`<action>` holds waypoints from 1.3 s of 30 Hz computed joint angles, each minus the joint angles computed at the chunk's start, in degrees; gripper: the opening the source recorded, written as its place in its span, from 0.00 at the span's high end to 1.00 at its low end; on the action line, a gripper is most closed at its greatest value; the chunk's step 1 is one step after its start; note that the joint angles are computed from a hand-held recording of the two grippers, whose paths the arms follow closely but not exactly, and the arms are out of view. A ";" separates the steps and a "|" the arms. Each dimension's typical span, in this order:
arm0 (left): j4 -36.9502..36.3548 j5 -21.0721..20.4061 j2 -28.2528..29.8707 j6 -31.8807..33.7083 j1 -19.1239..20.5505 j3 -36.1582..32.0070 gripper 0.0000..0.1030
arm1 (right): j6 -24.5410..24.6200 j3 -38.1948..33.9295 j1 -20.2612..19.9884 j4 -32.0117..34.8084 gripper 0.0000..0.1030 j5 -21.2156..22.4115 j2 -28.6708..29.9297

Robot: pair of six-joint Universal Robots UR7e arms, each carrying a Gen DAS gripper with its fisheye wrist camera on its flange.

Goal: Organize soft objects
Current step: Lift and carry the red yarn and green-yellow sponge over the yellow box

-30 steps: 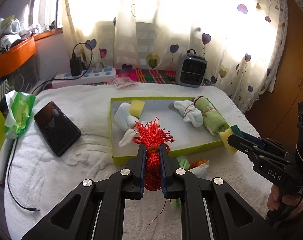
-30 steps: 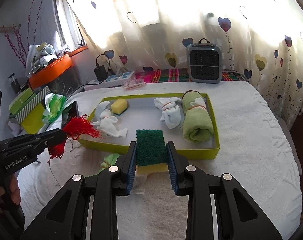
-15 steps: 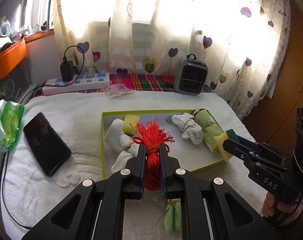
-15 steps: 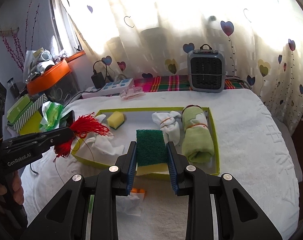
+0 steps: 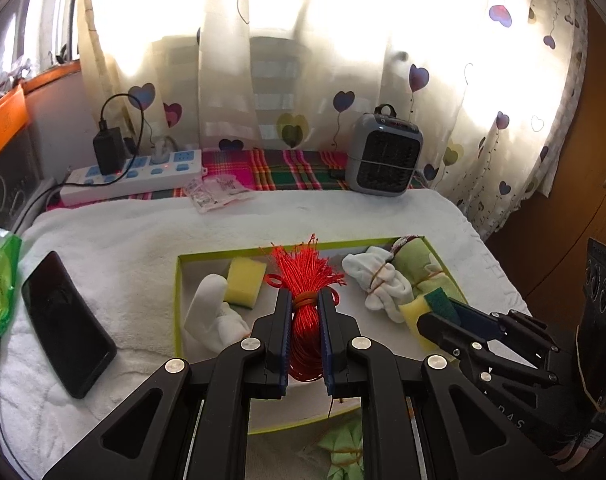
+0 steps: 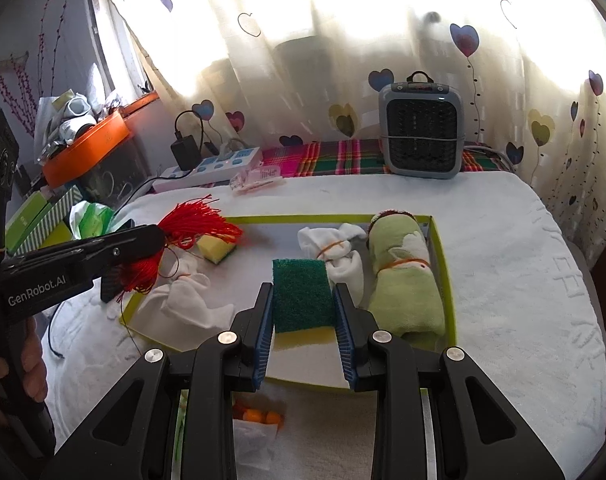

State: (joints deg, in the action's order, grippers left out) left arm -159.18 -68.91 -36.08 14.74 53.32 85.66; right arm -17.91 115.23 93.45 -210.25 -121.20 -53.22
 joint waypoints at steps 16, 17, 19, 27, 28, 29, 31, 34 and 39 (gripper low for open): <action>4.80 0.79 6.33 -1.17 1.15 -6.30 0.88 | -0.90 -2.42 -2.30 3.74 0.71 0.00 2.02; 5.01 0.84 6.58 -1.27 1.23 -6.59 0.88 | -1.08 -2.49 -2.28 3.65 0.71 -0.31 2.15; 5.11 1.45 7.11 -1.13 1.27 -7.04 0.88 | -1.01 -2.56 -2.35 3.86 0.71 -0.63 2.27; 5.22 3.58 8.49 -0.74 1.46 -7.98 0.88 | -2.42 -3.15 -2.38 3.15 0.71 -2.15 3.15; 5.45 3.57 8.60 -0.86 1.55 -8.11 0.88 | -2.57 -3.19 -2.39 3.06 0.71 -2.30 3.24; 5.70 3.59 8.70 -1.01 1.63 -8.23 0.88 | -2.81 -3.30 -2.38 2.93 0.71 -2.55 3.36; 5.53 3.66 8.78 -0.78 1.64 -8.13 0.88 | -3.21 -3.44 -2.37 2.59 0.71 -3.01 3.58; 5.38 3.76 8.92 -0.80 1.64 -8.17 0.88 | -3.29 -3.39 -2.43 2.41 0.71 -2.87 3.60; 5.34 3.98 9.04 -0.59 1.67 -8.26 0.88 | -4.34 -3.59 -2.15 1.51 0.71 -3.78 4.15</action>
